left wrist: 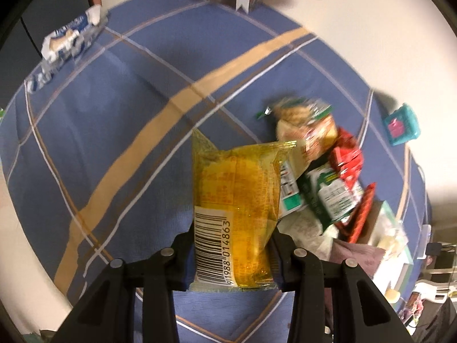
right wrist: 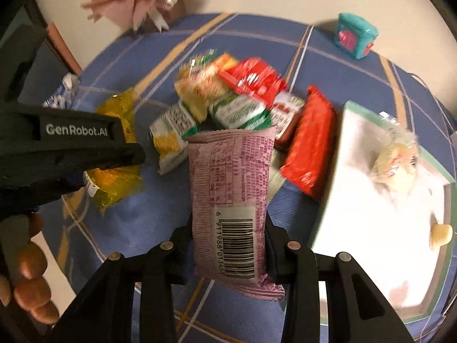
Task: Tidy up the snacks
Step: 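Lift the yellow pack with the left gripper while the right gripper carries the pink pack to the tray, then lower the yellow pack into the tray with the left gripper while the right gripper releases the pink pack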
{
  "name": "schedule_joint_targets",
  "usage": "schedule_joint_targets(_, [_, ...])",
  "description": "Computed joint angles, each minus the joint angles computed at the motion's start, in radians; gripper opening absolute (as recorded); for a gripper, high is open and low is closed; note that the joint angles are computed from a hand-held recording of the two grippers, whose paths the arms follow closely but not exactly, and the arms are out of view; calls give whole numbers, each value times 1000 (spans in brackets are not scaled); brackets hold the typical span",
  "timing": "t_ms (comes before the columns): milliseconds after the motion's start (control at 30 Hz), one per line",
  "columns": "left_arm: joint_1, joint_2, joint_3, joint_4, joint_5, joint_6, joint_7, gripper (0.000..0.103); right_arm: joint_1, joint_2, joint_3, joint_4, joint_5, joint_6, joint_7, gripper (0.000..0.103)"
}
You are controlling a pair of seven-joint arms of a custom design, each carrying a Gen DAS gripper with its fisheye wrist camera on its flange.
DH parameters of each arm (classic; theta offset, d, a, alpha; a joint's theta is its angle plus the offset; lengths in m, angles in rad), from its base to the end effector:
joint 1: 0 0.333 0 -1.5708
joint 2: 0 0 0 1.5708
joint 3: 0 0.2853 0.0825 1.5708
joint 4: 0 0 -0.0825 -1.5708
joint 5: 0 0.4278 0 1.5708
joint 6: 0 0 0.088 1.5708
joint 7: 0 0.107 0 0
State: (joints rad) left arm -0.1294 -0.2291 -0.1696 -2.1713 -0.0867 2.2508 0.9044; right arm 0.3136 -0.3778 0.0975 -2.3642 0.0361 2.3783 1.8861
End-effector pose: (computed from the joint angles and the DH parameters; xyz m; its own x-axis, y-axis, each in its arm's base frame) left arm 0.5345 -0.1704 0.4741 0.3672 -0.9040 0.2190 -0.8870 -0.4112 -0.2099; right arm 0.4747 0.2087 0.4652 0.0960 -0.9887 -0.1153 -0.9306 -0.0480 -0.3628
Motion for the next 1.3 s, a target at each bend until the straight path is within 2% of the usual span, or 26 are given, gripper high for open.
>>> schedule_joint_targets(167, [-6,-13,-9,10,18,17,-16,43,-19,-92,-33,-50,36,28,0,40])
schedule_joint_targets(300, [-21,-18,-11,11,2,18,-4,43,-65,-161,-42,-87,28,27,39,40])
schedule_joint_targets(400, [-37,-11,-13,22,-22,21,33,43,-128,-210,-47,-121,3,4,109,40])
schedule_joint_targets(467, [-52,6,-25,40,-23,26,52,43,-169,-246,-71,-151,7,-17,158,40])
schedule_joint_targets(633, [-113,65,-56,102,-55,25,149,43,-296,-321,-87,-209,-61,-98,262,40])
schedule_joint_targets(833, [-186,173,-110,218,-15,-3,256,43,-369,-387,-130,-262,-78,-117,284,40])
schedule_joint_targets(967, [-222,235,-127,269,-2,-24,306,43,-392,-395,-141,-274,-76,-100,282,40])
schedule_joint_targets(1100, [-237,272,-126,291,40,-41,305,43,-385,-397,-141,-275,-67,-94,258,40])
schedule_joint_targets(1300, [-237,289,-120,279,40,-8,305,43,-363,-357,-133,-251,-58,-80,218,40])
